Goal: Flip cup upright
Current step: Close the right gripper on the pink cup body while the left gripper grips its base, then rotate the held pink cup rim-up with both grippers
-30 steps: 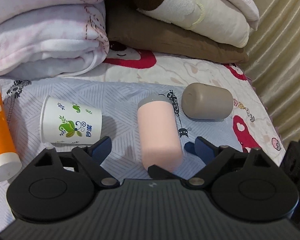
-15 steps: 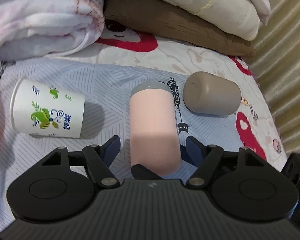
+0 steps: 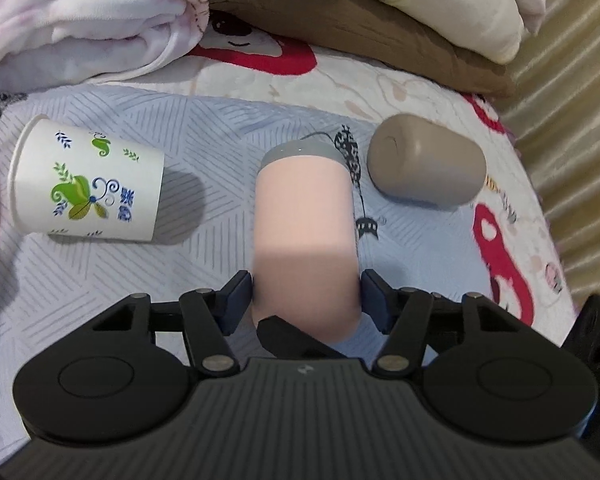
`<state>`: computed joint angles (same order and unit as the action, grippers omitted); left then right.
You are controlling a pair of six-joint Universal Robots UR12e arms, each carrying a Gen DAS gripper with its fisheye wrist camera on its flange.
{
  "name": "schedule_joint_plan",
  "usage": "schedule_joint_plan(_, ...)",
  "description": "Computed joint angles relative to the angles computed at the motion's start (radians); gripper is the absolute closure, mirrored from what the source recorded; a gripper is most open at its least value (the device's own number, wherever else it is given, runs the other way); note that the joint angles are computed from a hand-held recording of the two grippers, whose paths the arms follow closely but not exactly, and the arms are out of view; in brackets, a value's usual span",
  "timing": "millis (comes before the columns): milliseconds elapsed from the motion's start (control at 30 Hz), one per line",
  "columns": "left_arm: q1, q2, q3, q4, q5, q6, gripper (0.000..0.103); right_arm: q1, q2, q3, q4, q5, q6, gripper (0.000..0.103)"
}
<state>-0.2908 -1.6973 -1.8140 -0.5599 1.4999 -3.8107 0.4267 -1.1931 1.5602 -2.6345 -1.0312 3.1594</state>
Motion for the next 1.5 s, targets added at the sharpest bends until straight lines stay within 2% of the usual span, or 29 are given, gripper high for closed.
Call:
schedule_joint_plan(100,-0.013,0.013,0.005,-0.051,0.01,0.013,0.044,-0.002,-0.016,0.006,0.048,0.015,0.001,0.031)
schedule_joint_plan(200,-0.019,0.043,0.0,-0.119,-0.012,-0.029,0.044,-0.008,-0.047,0.022,0.124,0.048,-0.009,0.031)
schedule_joint_plan(300,-0.032,0.08,-0.017,-0.157,-0.012,-0.018,0.045,-0.009,-0.076,0.035,0.186,0.075,-0.039,0.031)
schedule_joint_plan(367,-0.032,0.106,-0.034,-0.179,-0.035,-0.043,0.045,-0.009,-0.092,0.037,0.243,0.099,-0.059,0.031)
schedule_joint_plan(500,-0.028,0.149,-0.069,-0.201,-0.076,-0.098,0.045,-0.004,-0.114,0.033,0.356,0.124,-0.121,0.031)
schedule_joint_plan(700,-0.025,0.186,-0.102,-0.225,-0.118,-0.113,0.045,0.0,-0.129,0.021,0.478,0.147,-0.172,0.031)
schedule_joint_plan(833,-0.014,0.185,-0.109,-0.243,-0.167,-0.121,0.045,0.01,-0.129,-0.001,0.555,0.119,-0.244,0.031)
schedule_joint_plan(900,-0.011,0.183,-0.104,-0.261,-0.178,-0.101,0.045,0.006,-0.123,-0.012,0.588,0.128,-0.256,0.031)
schedule_joint_plan(967,-0.011,0.186,-0.1,-0.268,-0.171,-0.07,0.046,-0.002,-0.118,-0.018,0.609,0.153,-0.265,0.031)
schedule_joint_plan(1033,-0.009,0.191,-0.099,-0.268,-0.164,-0.04,0.042,-0.002,-0.114,-0.028,0.625,0.149,-0.293,0.03)
schedule_joint_plan(1100,-0.004,0.198,-0.103,-0.256,-0.162,-0.02,0.041,0.0,-0.108,-0.047,0.671,0.146,-0.346,0.022)
schedule_joint_plan(1167,0.006,0.203,-0.112,-0.24,-0.166,-0.003,0.037,-0.004,-0.106,-0.051,0.683,0.156,-0.371,0.021)
schedule_joint_plan(1300,0.027,0.2,-0.128,-0.209,-0.18,-0.011,0.036,-0.008,-0.095,-0.062,0.691,0.168,-0.349,0.019)
schedule_joint_plan(1433,0.047,0.187,-0.14,-0.175,-0.237,0.035,0.033,-0.013,-0.082,-0.074,0.749,0.207,-0.35,0.019)
schedule_joint_plan(1500,0.052,0.183,-0.145,-0.161,-0.257,0.035,0.033,-0.01,-0.082,-0.068,0.733,0.203,-0.33,0.019)
